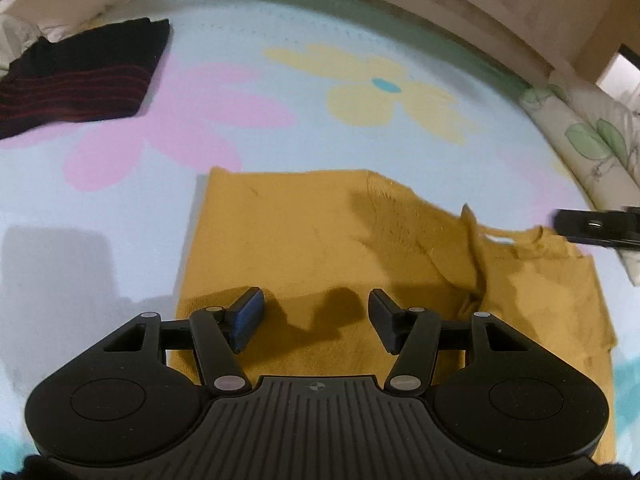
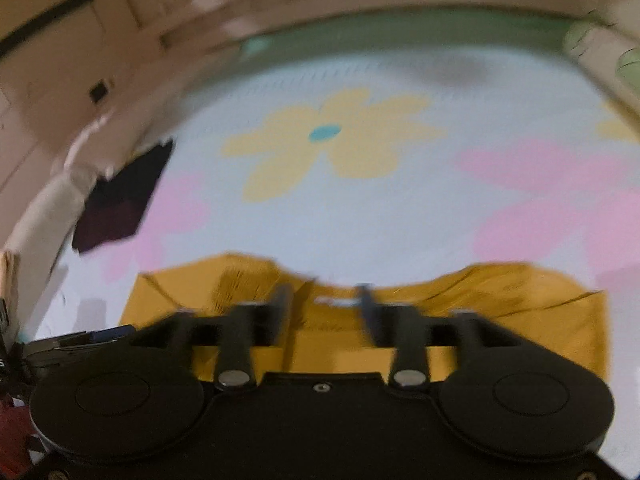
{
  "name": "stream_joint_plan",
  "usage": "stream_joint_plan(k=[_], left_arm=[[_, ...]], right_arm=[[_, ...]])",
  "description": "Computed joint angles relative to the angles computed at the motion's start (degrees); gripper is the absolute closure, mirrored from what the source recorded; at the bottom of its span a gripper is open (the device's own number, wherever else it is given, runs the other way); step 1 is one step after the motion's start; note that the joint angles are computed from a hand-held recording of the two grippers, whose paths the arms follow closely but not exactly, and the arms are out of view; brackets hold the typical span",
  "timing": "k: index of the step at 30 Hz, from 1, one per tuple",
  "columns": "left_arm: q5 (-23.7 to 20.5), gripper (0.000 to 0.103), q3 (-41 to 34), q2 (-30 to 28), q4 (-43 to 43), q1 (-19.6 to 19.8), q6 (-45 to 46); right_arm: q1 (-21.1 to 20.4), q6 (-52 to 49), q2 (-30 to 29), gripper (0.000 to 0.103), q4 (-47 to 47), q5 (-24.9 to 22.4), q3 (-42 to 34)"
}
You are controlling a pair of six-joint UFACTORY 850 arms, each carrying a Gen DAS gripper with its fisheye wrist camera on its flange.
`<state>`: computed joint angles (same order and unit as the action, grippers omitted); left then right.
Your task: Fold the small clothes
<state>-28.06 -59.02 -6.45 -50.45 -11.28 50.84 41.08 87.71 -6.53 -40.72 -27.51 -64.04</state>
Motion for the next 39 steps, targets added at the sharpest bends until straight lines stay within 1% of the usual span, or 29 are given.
stream_joint_plan(k=[2, 3, 4, 5, 9, 11, 12, 13, 14, 15, 17, 18, 21, 22, 24, 26, 28, 30, 31, 33, 35, 38, 39], left_arm=[[-0.39, 0.047, -0.24, -0.25, 0.02, 0.10, 0.49], [-0.69, 0.047, -0.54, -0.44, 0.36, 0.13, 0.22], [-0.98, 0.047, -0.87, -0.66, 0.55, 0.18, -0.15], [-1.20, 0.047, -1.06, -0.85, 0.25, 0.28, -0.21], [-1.35, 0.047, -1.07, -0.94, -0.07, 0.38, 0.69], [-0.90, 0.047, -0.85, -0.75, 0.32, 0.17, 0.84], [-0.71, 0.046, -0.84, -0.74, 0.51, 0.05, 0.81], [-0.61, 0.046, -0.84, -0.73, 0.62, -0.04, 0.77], [-0.61, 0.046, -0.81, -0.67, 0.48, -0.01, 0.83], [-0.67, 0.046, -0.78, -0.60, 0.26, 0.05, 0.89], [-0.14, 0.046, -0.46, -0.13, -0.69, 0.21, 1.32], [0.80, 0.046, -0.17, 0.34, -1.29, 0.19, 1.67], [2.83, 0.046, 0.61, 1.90, -4.82, 0.25, 4.68], [3.33, 0.046, 0.81, 2.34, -5.96, 0.17, 5.46], [3.59, 0.046, 0.84, 2.83, -7.40, 0.21, 6.04], [3.14, 0.046, 0.56, 2.62, -7.19, 0.20, 5.51], [3.45, 0.046, 0.40, 2.16, -4.93, -0.11, 3.50], [3.57, 0.046, 0.47, 1.77, -3.02, -0.43, 1.60], [3.66, 0.046, 0.67, 1.82, -2.55, -0.37, 1.11], [3.05, 0.046, 0.54, 1.61, -1.31, -0.26, 0.05], [2.16, 0.046, 0.34, 1.35, -0.26, -0.11, -0.38], [0.67, 0.046, -0.36, 0.27, 2.29, -0.01, -1.92], [0.00, 0.046, -0.73, -0.31, 3.68, 0.02, -2.84]], right_arm=[[0.36, -4.23, -3.99, 0.035, 2.34, -0.87, -3.78], [0.44, -5.76, -5.69, 0.032, 3.15, -1.27, -5.33], [0.40, -7.21, -7.51, 0.026, 4.26, -1.91, -7.18], [0.32, -8.17, -8.99, 0.025, 4.95, -2.43, -8.57], [-0.18, -12.05, -14.08, 0.025, 8.54, -5.80, -13.71], [-0.64, -15.28, -15.43, 0.028, 11.86, -7.41, -15.24], [-0.84, -17.39, -15.91, 0.041, 13.87, -8.41, -15.80], [-0.92, -19.40, -16.60, 0.072, 15.71, -9.97, -16.66], [-0.85, -20.14, -16.81, 0.092, 16.56, -11.22, -16.95], [-0.79, -20.11, -16.34, 0.090, 16.65, -10.72, -16.35], [-0.53, -18.76, -14.13, 0.092, 15.38, -8.30, -14.12], [-0.25, -16.55, -12.72, 0.092, 12.91, -7.50, -12.96], [1.17, -3.85, -5.97, 0.092, 0.19, -5.31, -7.67], [1.76, 1.45, -3.38, 0.092, -4.79, -5.43, -5.77], [3.18, 10.65, 1.67, 0.092, -13.56, -7.20, -2.02], [5.10, 17.67, 7.33, 0.092, -18.56, -9.44, 2.67], [7.37, 18.37, 10.87, 0.092, -17.41, -12.57, 6.13], [9.45, 15.79, 12.73, 0.092, -13.42, -15.35, 8.97], [9.86, 13.45, 13.44, 0.092, -9.96, -15.16, 10.43], [9.83, 8.87, 14.67, 0.091, -2.07, -13.22, 13.25], [9.05, 7.73, 15.59, 0.083, 3.40, -10.70, 15.64], [8.33, 14.27, 18.03, 0.076, 1.76, -10.77, 18.18], [8.10, 15.81, 18.66, 0.070, 0.11, -11.28, 18.55]])
